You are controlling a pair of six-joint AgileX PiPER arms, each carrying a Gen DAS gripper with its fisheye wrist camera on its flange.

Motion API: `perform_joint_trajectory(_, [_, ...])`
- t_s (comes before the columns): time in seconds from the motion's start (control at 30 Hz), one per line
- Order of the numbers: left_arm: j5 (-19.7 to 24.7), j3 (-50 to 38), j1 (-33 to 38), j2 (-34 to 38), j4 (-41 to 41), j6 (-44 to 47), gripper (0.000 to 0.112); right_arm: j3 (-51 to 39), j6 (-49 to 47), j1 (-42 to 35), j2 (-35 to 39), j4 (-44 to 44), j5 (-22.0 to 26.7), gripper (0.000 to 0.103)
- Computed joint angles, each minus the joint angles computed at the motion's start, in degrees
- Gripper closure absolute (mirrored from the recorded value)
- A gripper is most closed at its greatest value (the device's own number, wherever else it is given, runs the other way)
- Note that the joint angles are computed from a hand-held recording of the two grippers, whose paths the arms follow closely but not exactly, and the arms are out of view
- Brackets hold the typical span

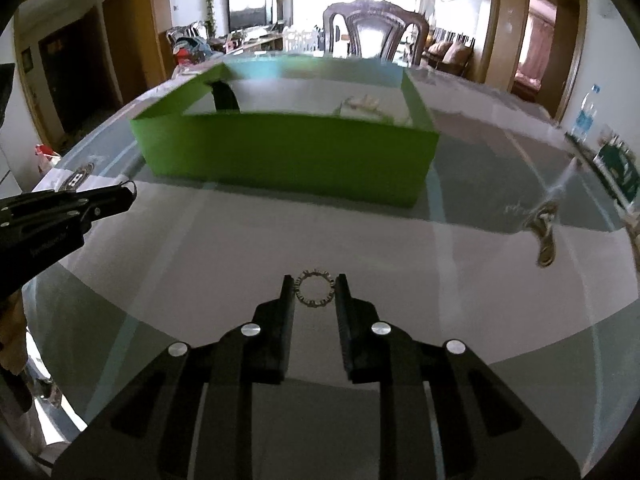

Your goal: Organize jewelry

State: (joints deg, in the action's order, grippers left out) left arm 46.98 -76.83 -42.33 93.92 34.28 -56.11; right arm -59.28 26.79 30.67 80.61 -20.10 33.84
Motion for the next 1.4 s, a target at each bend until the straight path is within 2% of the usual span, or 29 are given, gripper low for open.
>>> perform_joint_trajectory(0.2, [1.8,-0.9,-1.7,-1.5,2.4,-1.3,0.106,-1.1,6.4,2.8,-2.6,-6.7,1.9,0.083])
perform_joint_trajectory(0.43, [3.2,-1.7,-2.8,-2.2,3.5,-2.0,0.106,-1.9,10.7,4.7,-3.4,-10.7,3.7,0.083])
perform_joint_trajectory(0.73, [3.4,-1.6,-3.1,-2.4,3.4,-2.2,0.106,-2.4,9.9,3.3,-1.9,-7.7,3.6,0.083])
perform_joint_trajectory(0.83, [3.3,-3.4,-2.2,-1.9,1.9,0.2,0.106,-4.8,7.6,2.3,-0.9,-5.6,3.6,0.082])
perform_joint_trajectory(0.93, [4.2,-8.4,-0.6,-0.3,1.4,3.5,0.106,-10.7,4.9,0.0,1.1,-4.0,3.2,0.082])
perform_joint_trajectory(1.03, [6.0,-17.3,2.6,3.9,-0.3,8.0,0.106,-19.1,-0.7,-4.0,5.4,2.9,3.0,0.082])
perform_joint_trajectory(1.17, [9.7,-31.3,7.2,12.9,-3.5,14.0,0.106,-32.9,-2.5,-5.9,15.9,4.5,6.9,0.082])
perform_joint_trajectory(1.33, [14.0,-44.2,13.0,22.5,-11.6,19.6,0.105,-42.9,-4.0,-6.6,26.2,6.0,10.6,0.082])
perform_joint_trajectory(1.37, [14.8,-46.0,13.4,23.8,-12.3,20.1,0.104,-43.7,-4.1,-6.8,27.4,6.7,11.0,0.082])
perform_joint_trajectory(1.4, [14.5,-45.7,13.6,24.2,-12.4,19.8,0.095,-43.4,-3.7,-7.0,28.1,7.2,10.6,0.080])
